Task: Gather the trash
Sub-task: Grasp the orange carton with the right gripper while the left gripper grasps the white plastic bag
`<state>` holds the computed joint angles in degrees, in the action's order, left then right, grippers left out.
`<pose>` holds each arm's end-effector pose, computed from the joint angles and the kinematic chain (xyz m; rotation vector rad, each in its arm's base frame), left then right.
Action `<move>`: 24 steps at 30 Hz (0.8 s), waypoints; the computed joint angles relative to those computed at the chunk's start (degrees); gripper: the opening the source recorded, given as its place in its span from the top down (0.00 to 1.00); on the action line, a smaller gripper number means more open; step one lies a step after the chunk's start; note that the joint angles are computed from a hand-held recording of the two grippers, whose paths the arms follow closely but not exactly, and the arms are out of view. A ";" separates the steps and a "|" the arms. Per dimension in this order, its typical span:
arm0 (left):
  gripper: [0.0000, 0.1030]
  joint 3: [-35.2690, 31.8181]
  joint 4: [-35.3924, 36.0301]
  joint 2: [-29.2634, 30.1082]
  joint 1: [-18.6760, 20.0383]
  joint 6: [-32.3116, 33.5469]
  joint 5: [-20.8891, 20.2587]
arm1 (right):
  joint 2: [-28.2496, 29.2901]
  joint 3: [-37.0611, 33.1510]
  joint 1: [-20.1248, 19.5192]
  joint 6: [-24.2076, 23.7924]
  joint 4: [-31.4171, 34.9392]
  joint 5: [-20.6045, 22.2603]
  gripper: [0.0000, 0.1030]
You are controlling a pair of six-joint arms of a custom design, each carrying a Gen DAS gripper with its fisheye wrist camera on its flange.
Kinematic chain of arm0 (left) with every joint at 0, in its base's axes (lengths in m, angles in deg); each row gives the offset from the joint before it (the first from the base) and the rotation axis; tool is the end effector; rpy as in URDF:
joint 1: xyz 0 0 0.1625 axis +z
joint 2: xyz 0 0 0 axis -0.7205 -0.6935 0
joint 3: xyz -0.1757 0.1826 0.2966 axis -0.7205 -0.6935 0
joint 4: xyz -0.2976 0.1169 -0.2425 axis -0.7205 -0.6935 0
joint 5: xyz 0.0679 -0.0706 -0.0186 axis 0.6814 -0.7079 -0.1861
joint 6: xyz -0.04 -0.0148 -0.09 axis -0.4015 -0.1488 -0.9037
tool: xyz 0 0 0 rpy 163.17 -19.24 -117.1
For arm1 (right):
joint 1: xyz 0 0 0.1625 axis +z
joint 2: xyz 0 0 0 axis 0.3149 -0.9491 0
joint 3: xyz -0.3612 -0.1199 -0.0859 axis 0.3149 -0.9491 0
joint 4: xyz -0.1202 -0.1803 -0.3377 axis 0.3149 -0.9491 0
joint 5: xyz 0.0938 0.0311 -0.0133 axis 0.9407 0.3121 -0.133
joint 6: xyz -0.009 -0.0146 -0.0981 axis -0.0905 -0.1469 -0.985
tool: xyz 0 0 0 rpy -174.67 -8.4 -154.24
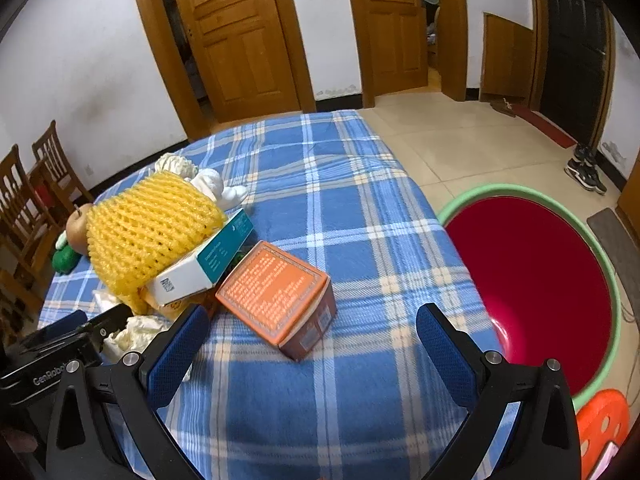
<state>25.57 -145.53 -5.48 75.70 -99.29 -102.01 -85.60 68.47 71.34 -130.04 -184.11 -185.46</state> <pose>-0.2815 -0.4070 0.0441 -0.5482 2.1036 -1.0556 0.1102 -0.5126 0.2258 1.0147 -2.5082 0.5237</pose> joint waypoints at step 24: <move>0.61 5.86 -6.50 -1.94 -6.16 -1.39 -0.47 | -0.53 -0.66 -3.13 2.40 3.74 3.10 0.40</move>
<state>31.43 -152.04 -7.42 69.53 -100.68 -102.48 -86.13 67.81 68.21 -127.64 -180.37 -182.36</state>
